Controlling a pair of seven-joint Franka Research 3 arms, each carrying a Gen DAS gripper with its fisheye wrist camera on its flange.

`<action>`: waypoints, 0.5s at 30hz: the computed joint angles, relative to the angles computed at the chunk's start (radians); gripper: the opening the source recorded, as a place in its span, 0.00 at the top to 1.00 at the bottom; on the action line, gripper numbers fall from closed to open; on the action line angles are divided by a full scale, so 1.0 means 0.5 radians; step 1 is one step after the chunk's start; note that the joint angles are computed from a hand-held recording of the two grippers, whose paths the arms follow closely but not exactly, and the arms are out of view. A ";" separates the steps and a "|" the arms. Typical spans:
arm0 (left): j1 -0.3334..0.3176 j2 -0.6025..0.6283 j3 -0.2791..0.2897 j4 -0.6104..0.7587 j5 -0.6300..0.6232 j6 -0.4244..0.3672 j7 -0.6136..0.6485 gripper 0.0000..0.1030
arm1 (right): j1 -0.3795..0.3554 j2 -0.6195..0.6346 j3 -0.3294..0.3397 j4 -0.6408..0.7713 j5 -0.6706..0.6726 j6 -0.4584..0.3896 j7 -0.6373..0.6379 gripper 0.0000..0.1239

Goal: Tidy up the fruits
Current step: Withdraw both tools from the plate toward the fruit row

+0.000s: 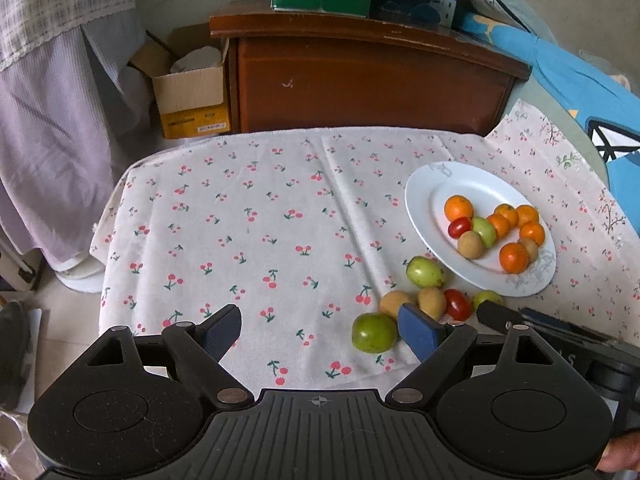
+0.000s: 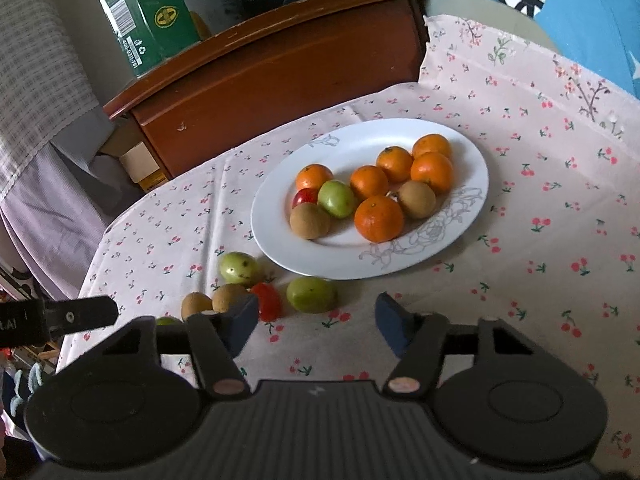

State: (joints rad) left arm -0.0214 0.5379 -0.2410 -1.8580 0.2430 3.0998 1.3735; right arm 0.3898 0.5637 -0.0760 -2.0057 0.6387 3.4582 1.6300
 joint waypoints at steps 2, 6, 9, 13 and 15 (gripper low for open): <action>-0.023 -0.002 0.028 -0.004 0.014 -0.001 -0.009 0.16 | -0.006 0.018 0.005 0.021 -0.013 0.004 -0.006 0.57; -0.061 0.006 0.074 -0.003 0.047 -0.008 -0.024 0.16 | -0.004 0.057 0.000 0.067 -0.016 -0.003 -0.003 0.62; -0.074 0.018 0.084 -0.001 0.079 -0.007 -0.005 0.16 | 0.035 0.082 -0.039 0.098 0.008 0.000 -0.020 0.65; -0.098 0.034 0.098 -0.003 0.130 0.021 0.029 0.17 | 0.095 0.091 -0.108 0.116 0.055 -0.039 -0.039 0.75; -0.097 0.047 0.087 0.003 0.144 0.032 0.052 0.17 | 0.050 0.075 -0.064 0.103 0.030 -0.045 -0.031 0.75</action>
State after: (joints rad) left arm -0.0696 0.5613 -0.1977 -1.8566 0.3149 3.1158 1.3994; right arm 0.4150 0.6014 -0.1082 -1.9540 0.6539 3.4355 1.6146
